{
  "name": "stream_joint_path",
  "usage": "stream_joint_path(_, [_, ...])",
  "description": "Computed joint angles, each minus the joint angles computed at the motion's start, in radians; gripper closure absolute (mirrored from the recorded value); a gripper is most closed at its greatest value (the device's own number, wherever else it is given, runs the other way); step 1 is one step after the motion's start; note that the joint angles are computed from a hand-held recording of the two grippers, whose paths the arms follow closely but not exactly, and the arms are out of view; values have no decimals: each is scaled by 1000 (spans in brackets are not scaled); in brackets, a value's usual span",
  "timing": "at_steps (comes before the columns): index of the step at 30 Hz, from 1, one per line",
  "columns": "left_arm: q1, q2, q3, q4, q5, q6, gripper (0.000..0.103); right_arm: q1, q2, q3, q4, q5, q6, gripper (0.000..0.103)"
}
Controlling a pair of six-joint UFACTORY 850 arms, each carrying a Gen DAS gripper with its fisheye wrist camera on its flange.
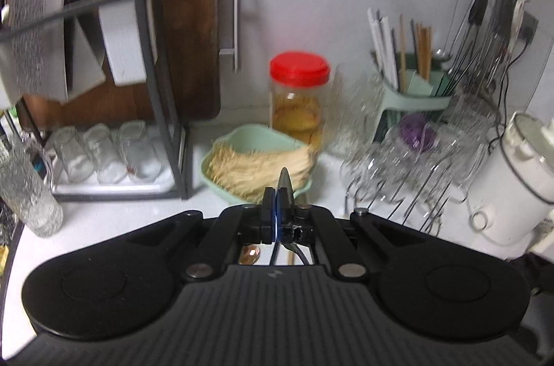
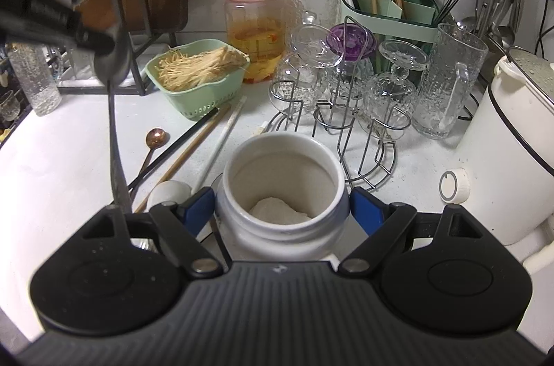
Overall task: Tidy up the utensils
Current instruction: 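Lift the steel spoon with the left tool and carry it over the white jar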
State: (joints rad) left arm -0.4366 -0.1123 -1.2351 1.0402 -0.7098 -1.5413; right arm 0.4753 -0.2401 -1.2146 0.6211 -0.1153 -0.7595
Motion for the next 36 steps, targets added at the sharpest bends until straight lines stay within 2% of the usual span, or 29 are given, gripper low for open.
stream_joint_path(3, [-12,-19,-48,12,-20,21,103,-5,1,0,83,-14,-97,16])
stream_joint_path(8, [-29,-53,-125,48,-8,42,103,-11,2,1,180,-29,-211,16])
stream_joint_path(18, [-47,-152,-236,70,87,114,103,-24,9,10,366,-62,-428,16])
stream_joint_path(20, [-42,-170,-245,43,119,143,103,-26,13,18,437,-64,-502,16])
stream_joint_path(27, [-46,-189,-244,-78,146,293,103,-35,13,23,558,-76,-639,16])
stream_joint_path(29, [-43,-177,-230,-136,166,342,103,-37,13,25,606,-79,-689,16])
stream_joint_path(31, [-31,-146,-190,-203,235,368,102,-44,16,37,730,-93,-826,16])
stream_joint_path(33, [-23,-137,-180,-296,236,441,102,-48,19,44,798,-104,-898,16])
stream_joint_path(36, [-12,-122,-165,-421,246,535,102,-47,19,44,801,-104,-905,16])
